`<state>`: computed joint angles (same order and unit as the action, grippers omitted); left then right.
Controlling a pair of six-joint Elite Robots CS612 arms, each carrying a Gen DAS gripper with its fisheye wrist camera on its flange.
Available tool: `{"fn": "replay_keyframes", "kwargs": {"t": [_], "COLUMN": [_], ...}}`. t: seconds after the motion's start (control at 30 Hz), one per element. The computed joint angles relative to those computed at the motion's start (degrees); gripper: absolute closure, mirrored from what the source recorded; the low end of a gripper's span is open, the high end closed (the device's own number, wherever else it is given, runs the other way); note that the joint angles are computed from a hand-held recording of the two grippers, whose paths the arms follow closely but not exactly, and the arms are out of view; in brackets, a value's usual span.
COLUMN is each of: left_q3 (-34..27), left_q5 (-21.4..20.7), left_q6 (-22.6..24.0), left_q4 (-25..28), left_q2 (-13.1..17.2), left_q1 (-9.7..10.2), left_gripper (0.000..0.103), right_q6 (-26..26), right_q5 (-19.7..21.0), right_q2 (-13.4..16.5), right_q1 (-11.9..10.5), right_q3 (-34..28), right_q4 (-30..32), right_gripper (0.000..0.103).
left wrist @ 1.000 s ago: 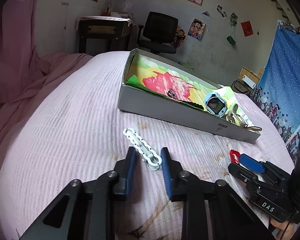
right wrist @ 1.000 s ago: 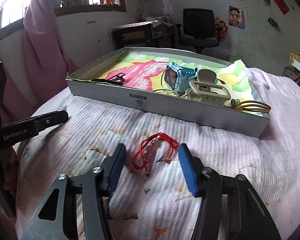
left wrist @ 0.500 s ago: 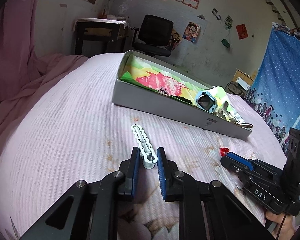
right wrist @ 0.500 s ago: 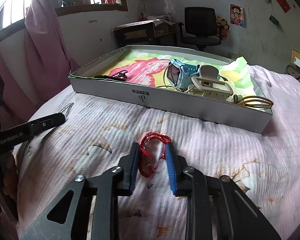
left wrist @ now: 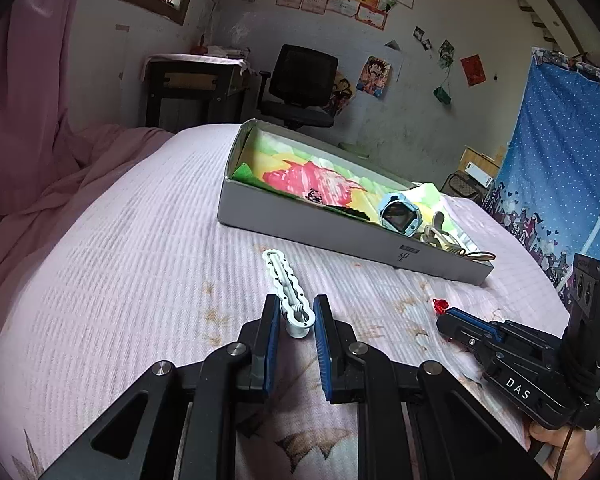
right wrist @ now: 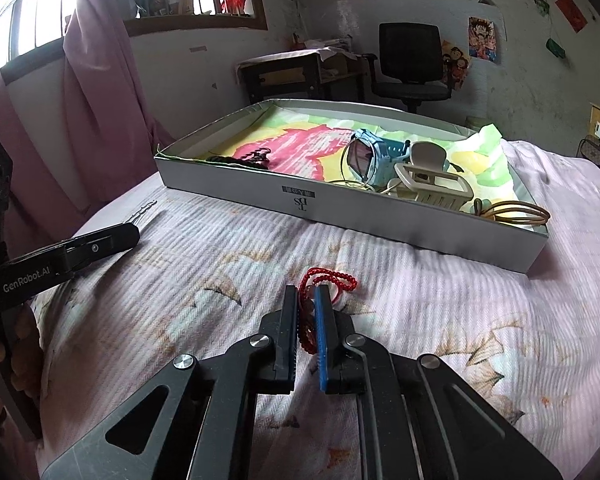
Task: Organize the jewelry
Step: 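Carry the white clip and red bracelet over the box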
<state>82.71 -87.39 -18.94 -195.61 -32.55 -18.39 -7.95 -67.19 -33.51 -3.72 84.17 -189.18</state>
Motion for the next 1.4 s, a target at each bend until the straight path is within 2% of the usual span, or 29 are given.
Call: {"fn": "replay_keyframes", "kwargs": {"t": [0.17, 0.33, 0.6, 0.87, 1.0, 1.17, 1.3, 1.4], "left_q3": [0.4, 0.8, 0.7, 0.8, 0.7, -1.6, -4.1, -6.3], "left_q5": [-0.7, 0.8, 1.6, 2.3, 2.2, 0.8, 2.2, 3.0], "left_q6": [0.3, 2.6, 4.9, 4.3, 3.2, 0.0, 2.6, 5.2], "left_q4": [-2.0, -2.3, -3.1, -3.6, -4.0, -1.3, 0.8, 2.6], "left_q2": [0.0, -0.5, -0.9, -1.3, -1.5, -1.2, -0.6, 0.1], "left_q1": [0.07, -0.49, -1.21, -1.28, -1.07, -0.31, -0.59, -0.88], "left_gripper": [0.087, 0.087, 0.087, 0.087, 0.087, 0.087, 0.087, 0.087], "right_q6": [0.6, 0.8, -0.4, -0.7, -0.6, -0.5, -0.1, 2.0], "right_q5": [1.1, 1.6, 1.3, 1.0, 1.0, 1.2, 1.6, 2.4], "right_q2": [0.0, 0.0, -0.2, -0.2, -0.7, -1.2, -0.8, -0.1], "right_q1": [-0.3, -0.4, -0.2, -0.1, -0.2, -0.3, -0.3, -0.4], "right_q3": [0.8, 1.5, 2.0, 2.2, 2.9, 3.1, 1.5, -0.5], "right_q4": [-3.4, -7.1, -9.5, -10.4, -12.7, -15.2, -15.7, -15.0], "right_gripper": [0.096, 0.096, 0.096, 0.096, 0.096, 0.096, 0.096, 0.096]}}
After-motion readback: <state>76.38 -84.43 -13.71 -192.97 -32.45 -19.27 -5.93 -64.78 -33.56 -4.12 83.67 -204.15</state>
